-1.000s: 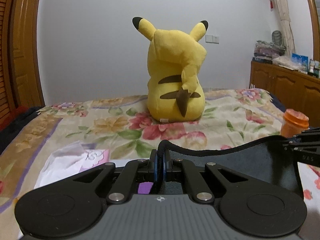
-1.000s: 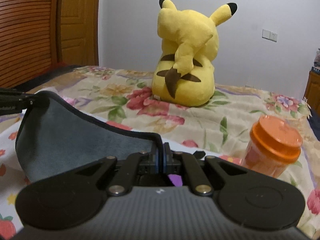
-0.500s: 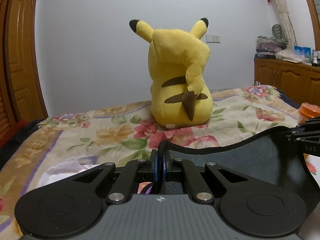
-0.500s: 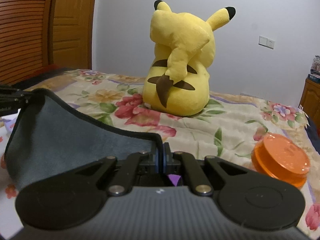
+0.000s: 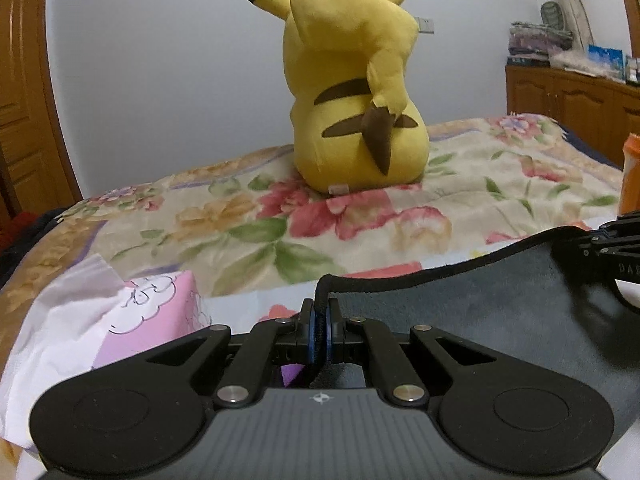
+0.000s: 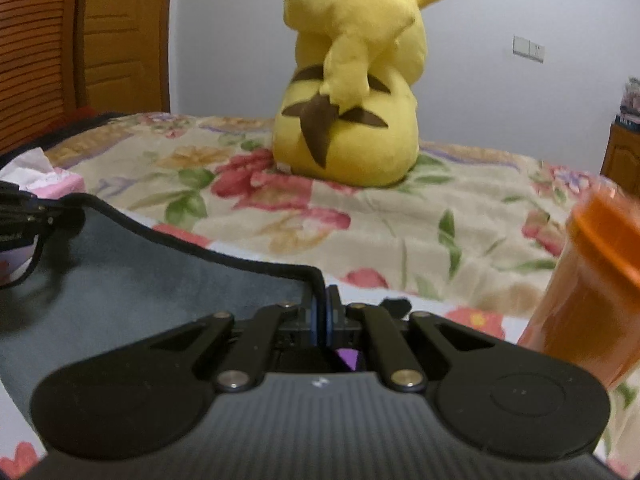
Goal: Fold towel
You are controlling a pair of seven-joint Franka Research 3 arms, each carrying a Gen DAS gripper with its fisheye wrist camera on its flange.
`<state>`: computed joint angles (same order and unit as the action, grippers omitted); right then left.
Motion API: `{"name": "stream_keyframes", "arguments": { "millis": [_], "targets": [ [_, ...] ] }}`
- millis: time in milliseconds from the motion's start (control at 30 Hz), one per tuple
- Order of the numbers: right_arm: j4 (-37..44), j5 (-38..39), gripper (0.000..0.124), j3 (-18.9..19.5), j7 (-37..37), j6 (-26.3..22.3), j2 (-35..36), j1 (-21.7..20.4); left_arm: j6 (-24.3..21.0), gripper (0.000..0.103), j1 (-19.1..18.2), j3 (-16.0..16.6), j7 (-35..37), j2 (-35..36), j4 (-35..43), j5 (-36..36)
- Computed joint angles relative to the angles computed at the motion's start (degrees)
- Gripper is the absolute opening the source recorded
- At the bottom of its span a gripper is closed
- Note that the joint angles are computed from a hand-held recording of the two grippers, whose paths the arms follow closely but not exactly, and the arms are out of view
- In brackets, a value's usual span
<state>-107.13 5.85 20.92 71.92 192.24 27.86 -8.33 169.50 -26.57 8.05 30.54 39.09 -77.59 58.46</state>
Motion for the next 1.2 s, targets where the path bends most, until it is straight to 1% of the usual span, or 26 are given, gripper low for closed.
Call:
{"name": "stream_keyframes", "arguments": {
  "millis": [100, 167, 200, 267, 367, 433, 467, 500, 533, 567, 600, 633, 700, 733, 800, 867, 967, 1033, 1100, 1133, 1200],
  "targets": [
    [-0.08, 0.84, 0.005, -1.10, 0.18, -0.93, -0.31, 1.00, -0.75, 0.010, 0.97, -1.75, 2.48, 0.17, -0.10, -2.02],
    [-0.16, 1.60, 0.006, -1.98, 0.13, -1.17, -0.61, 1.81, -1.00, 0.011, 1.09, -2.17, 3.55, 0.08, -0.48, -2.99],
    [-0.46, 2.19, 0.010, -3.12, 0.10, -1.27, -1.04, 2.83, -1.04, 0.013, 1.01, -2.18, 3.77, -0.08, -0.83, -3.29],
    [-1.11, 3.34, 0.011, -5.92, -0.13, -1.06, -1.78, 5.37, -1.35, 0.014, 0.89, -2.33, 4.26, -1.05, -2.35, -3.80],
    [-3.32, 3.29, 0.012, -5.04, -0.47, -0.03, -3.11, 4.30, -0.10, 0.020, 0.40, -1.82, 2.97, -3.29, -5.99, -3.01],
    [-5.09, 3.61, 0.016, -6.33, -0.41, 0.30, -4.55, 5.32, -0.32, 0.022, -0.10, -1.54, 1.93, -4.90, -8.33, -2.09],
    [-5.71, 3.44, 0.019, -5.85, -0.18, 0.12, -5.08, 4.84, -0.22, 0.022, -0.20, -1.52, 1.25, -5.60, -9.33, -1.55],
    [-6.57, 2.98, 0.032, -4.33, 0.17, 0.35, -5.64, 3.33, 0.03, 0.022, -0.06, -1.82, 0.91, -6.38, -10.46, -1.18],
    [-7.65, 2.39, 0.040, -2.66, 0.71, 0.86, -6.24, 1.68, 0.11, 0.024, 0.09, -2.12, 0.76, -6.98, -11.33, -0.80],
    [-8.52, 1.59, 0.041, -1.43, 1.28, 0.95, -6.82, 0.42, -0.18, 0.025, -0.05, -2.23, 0.48, -7.68, -12.21, -0.16],
    [-9.33, 0.78, 0.041, -0.43, 1.87, 0.78, -7.44, -0.65, -0.58, 0.030, -0.05, -2.49, 0.34, -8.19, -12.77, 0.37],
    [-9.96, 0.26, 0.041, 0.04, 2.43, 0.33, -8.04, -1.17, -1.02, 0.036, -0.13, -2.67, -0.02, -8.81, -13.44, 1.03],
    [-11.38, -0.27, 0.041, 0.58, 3.37, 0.00, -9.28, -1.79, -1.88, 0.047, -0.17, -3.07, -1.33, -9.78, -14.33, 2.33],
    [-12.03, -0.77, 0.041, 1.27, 3.73, -0.50, -9.91, -2.53, -2.08, 0.050, -0.09, -3.34, -2.16, -10.37, -14.93, 3.00],
    [-13.22, -0.95, 0.041, 1.30, 3.93, -1.30, -11.31, -2.59, -2.58, 0.052, 0.60, -4.57, -2.61, -11.59, -16.22, 3.41],
    [-14.78, -0.91, 0.041, 2.63, 4.28, -1.48, -12.87, -3.94, -3.09, 0.053, 0.88, -5.29, -3.56, -12.75, -17.40, 4.46],
    [-16.97, -1.55, 0.041, 7.18, 5.45, -1.78, -15.15, -8.54, -3.92, 0.057, 1.27, -6.50, -5.08, -14.74, -19.27, 6.13],
    [-18.40, -2.10, 0.041, 10.46, 6.79, -1.84, -16.69, -11.86, -4.44, 0.062, 1.60, -7.41, -5.88, -16.26, -20.55, 7.41],
    [-19.51, -2.84, 0.041, 13.36, 8.49, -1.94, -17.97, -14.88, -4.99, 0.064, 2.13, -8.51, -6.07, -17.48, -21.46, 8.23],
    [-20.09, -3.49, 0.041, 16.39, 9.74, -2.16, -18.62, -17.98, -5.27, 0.065, 2.43, -9.10, -5.94, -18.11, -21.90, 8.45],
    [-21.04, -4.99, 0.041, 21.15, 11.58, -2.17, -19.54, -22.84, -5.75, 0.066, 3.00, -10.19, -5.92, -19.65, -23.04, 8.65]
  ]
}}
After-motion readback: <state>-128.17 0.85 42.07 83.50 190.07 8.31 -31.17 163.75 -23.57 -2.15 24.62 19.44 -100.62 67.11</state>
